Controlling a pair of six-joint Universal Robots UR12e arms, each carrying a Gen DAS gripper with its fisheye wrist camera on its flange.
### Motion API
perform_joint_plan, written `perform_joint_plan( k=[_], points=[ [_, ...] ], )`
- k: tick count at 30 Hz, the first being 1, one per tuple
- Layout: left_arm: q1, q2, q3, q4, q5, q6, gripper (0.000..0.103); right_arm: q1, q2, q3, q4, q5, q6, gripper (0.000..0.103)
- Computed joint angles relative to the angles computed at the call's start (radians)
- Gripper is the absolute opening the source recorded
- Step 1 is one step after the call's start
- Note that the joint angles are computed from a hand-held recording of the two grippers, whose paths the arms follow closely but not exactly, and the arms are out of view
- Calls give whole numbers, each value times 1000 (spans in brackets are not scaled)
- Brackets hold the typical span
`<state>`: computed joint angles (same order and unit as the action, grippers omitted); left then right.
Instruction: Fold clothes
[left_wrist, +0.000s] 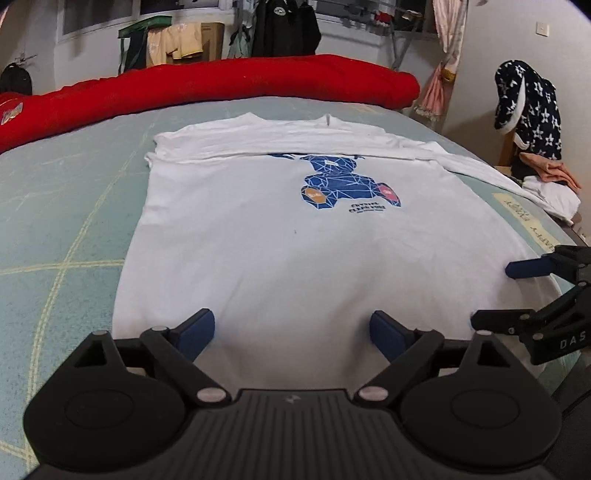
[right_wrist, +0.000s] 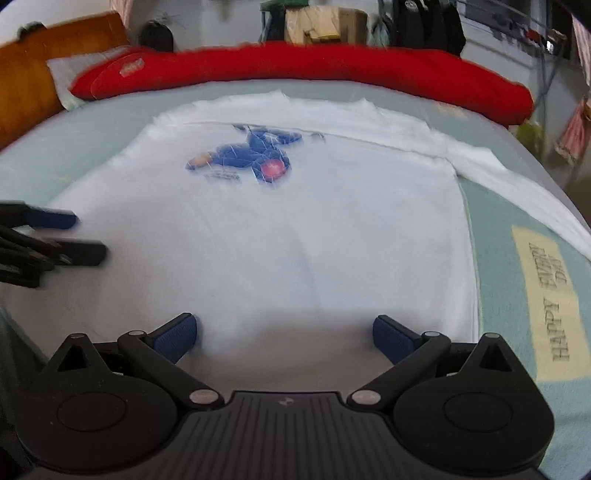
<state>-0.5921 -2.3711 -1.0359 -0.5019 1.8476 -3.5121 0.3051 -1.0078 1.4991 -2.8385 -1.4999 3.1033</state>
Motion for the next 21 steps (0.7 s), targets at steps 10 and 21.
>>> perform_joint_plan(
  k=[10,21],
  points=[
    [-1,-6,11,-14,3,-2,97,1,-3,20,-34,-12,25,103],
    [-7,-26,60,57,-16,55,97,-2,-13,53,-84,-8,30,103]
  ],
)
